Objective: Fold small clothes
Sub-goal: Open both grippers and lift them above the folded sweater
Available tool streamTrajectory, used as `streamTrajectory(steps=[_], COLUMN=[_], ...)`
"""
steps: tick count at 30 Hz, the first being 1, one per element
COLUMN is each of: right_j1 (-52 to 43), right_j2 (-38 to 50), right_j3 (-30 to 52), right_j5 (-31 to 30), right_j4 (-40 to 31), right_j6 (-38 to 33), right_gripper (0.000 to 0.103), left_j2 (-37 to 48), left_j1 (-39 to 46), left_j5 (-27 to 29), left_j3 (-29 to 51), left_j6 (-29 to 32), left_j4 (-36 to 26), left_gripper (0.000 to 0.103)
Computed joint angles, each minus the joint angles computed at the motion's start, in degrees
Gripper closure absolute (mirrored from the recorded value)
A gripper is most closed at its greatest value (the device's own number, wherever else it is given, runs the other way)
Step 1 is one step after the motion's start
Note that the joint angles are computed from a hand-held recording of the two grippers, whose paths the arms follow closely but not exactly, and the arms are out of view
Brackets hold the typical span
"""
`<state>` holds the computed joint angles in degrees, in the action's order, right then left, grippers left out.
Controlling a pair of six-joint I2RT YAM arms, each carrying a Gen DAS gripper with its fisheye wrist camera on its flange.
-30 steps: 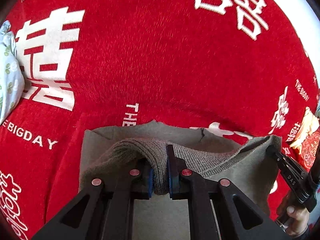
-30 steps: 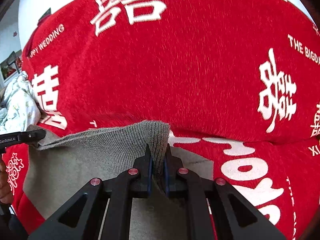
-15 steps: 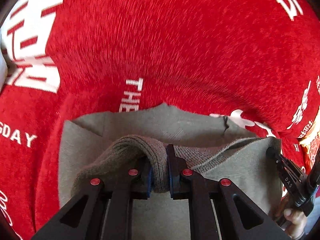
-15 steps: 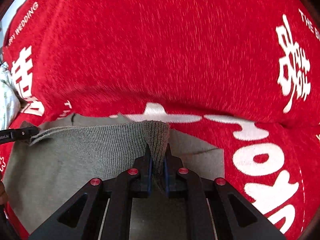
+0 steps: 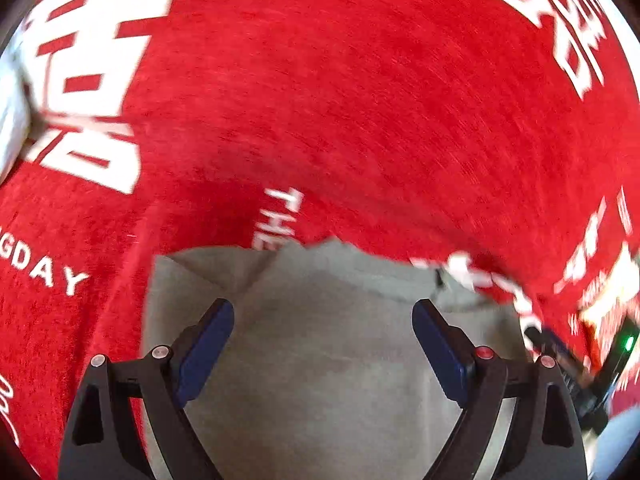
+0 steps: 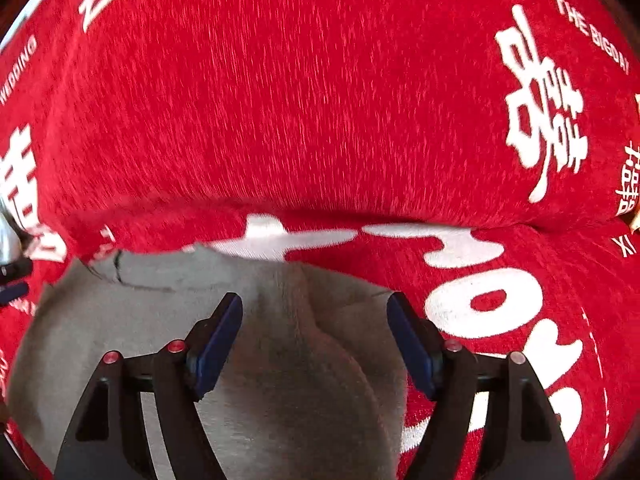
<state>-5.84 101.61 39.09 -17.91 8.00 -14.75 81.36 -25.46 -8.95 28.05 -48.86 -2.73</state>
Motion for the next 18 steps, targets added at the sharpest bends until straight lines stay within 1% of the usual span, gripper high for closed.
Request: streamTrajectory(steps=[1, 3, 4, 5, 6, 7, 8, 9, 10, 11, 12, 13, 14, 15, 17, 18], right_j1=[1.05, 2.93, 4.25, 5.22, 6.38, 7.09, 6.56, 4.42, 1.67, 0.82, 0.69, 0.36, -1.08, -2.04, -4.47, -4.91], right_j2=[0.14, 1.26, 2.81, 4.03, 5.61, 8.07, 9.67, 10.57, 10.88, 10.44, 8.18, 6.49, 4.09, 2.62, -2.52, -5.31], right_j3=[0.54, 1.93, 3.13, 3.84, 4.39, 5.63, 6.65, 7.49, 8.86, 8.99, 6.98, 5.2, 3.44, 2.69, -0.25, -2.34], right_j5=[-1.27, -4.44, -5.83, -5.04, -1.89, 3.23, 5.62, 4.22, 2.3, 2.35, 8.51, 10.57, 9.75, 8.39, 2.57, 0.25], right_j4=[-1.7, -5.35, -7.65, -8.46, -7.94, -7.2, -6.76, -6.29, -7.57, -7.92, -5.24, -3.01, -2.23, -2.9, -5.73, -6.61], right_j6=[-0.51, -2.4, -3.92, -4.86, -5.05, -4.58, -3.77, -2.51, -0.83, -0.53, 0.39, -0.05, -1.23, -1.58, -2.32, -3.14], right_gripper=[0.024, 0.024, 0.024, 0.024, 0.024, 0.025, 0.024, 0.024, 0.027, 0.025, 0.025, 0.025, 0.025, 0.025, 0.024, 0.024], left_j2=[2.32, 10.65, 13.58, 16.69, 18.66, 20.29, 21.17, 19.35, 17.84, 16.12, 14.87, 13.79, 11.03, 8.57, 5.08, 4.6], left_j1=[-1.39, -5.49, -5.86, -5.9, -5.59, -4.77, -3.21, -2.19, -2.06, -2.3, -2.96, -4.13, -5.62, -6.79, -9.18, -12.24], left_j5=[-0.96, -5.23, -6.43, -7.52, -8.14, -8.3, -7.3, -6.5, -6.25, -6.2, -7.14, -8.91, -10.61, -10.59, -9.98, -10.24], left_j3=[2.29, 9.19, 11.0, 12.85, 13.88, 14.37, 13.41, 10.27, 9.08, 8.73, 8.53, 8.61, 7.62, 6.36, 4.23, 3.99], left_j6=[0.9, 1.79, 2.12, 1.76, 0.93, 0.26, 0.34, 1.54, 2.11, 2.06, 1.45, 0.21, -1.12, -2.14, -4.28, -6.71], left_j4=[-1.57, -5.84, -6.99, -8.4, -10.01, -11.15, -10.03, -6.27, -5.79, -7.73, -9.06, -10.71, -12.09, -11.83, -10.8, -10.75], left_gripper=[0.011, 0.011, 0.011, 0.011, 0.011, 0.011, 0.011, 0.011, 0.011, 0.011, 0.012, 0.011, 0.011, 0.011, 0.012, 0.012])
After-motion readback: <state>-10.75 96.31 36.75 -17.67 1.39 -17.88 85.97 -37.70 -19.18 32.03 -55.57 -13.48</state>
